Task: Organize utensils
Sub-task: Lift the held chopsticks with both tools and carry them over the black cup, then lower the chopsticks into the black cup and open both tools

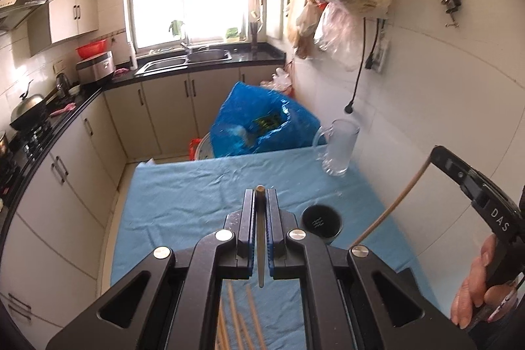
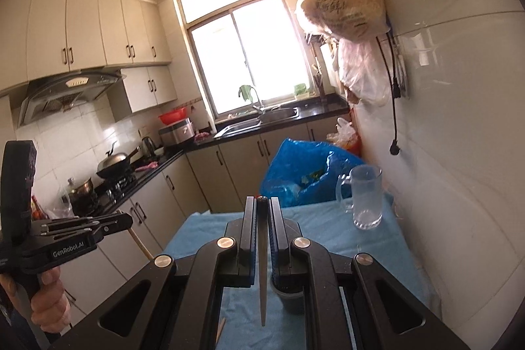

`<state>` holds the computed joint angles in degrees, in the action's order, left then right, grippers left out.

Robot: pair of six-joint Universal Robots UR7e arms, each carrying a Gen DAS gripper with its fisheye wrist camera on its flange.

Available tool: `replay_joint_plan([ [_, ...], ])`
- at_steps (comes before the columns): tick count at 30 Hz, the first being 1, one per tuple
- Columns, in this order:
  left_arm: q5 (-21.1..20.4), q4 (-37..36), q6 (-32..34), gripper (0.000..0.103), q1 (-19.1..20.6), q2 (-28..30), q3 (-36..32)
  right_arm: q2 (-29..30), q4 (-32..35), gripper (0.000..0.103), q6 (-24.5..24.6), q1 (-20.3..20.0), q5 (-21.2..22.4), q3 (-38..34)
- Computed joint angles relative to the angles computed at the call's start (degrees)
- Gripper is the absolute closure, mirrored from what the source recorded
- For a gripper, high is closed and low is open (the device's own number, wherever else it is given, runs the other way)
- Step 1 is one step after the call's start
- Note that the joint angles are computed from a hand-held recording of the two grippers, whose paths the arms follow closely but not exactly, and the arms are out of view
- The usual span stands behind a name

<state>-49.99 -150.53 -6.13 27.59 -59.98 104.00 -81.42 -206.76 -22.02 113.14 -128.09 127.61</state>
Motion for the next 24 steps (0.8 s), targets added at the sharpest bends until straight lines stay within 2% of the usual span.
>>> replay_joint_plan([
  [6,-2.7,0.6,0.4,0.098,0.1,5.0,-6.8,0.6,0.1,0.095,-2.2,-0.5,-0.6,-4.5],
  [14,-5.6,0.8,2.0,0.098,0.5,11.7,-15.5,1.4,1.9,0.095,-2.2,-2.9,0.4,-8.3],
  [24,-8.3,2.8,0.1,0.098,4.1,18.6,-19.8,2.0,6.0,0.095,0.8,-9.5,3.2,-8.6],
])
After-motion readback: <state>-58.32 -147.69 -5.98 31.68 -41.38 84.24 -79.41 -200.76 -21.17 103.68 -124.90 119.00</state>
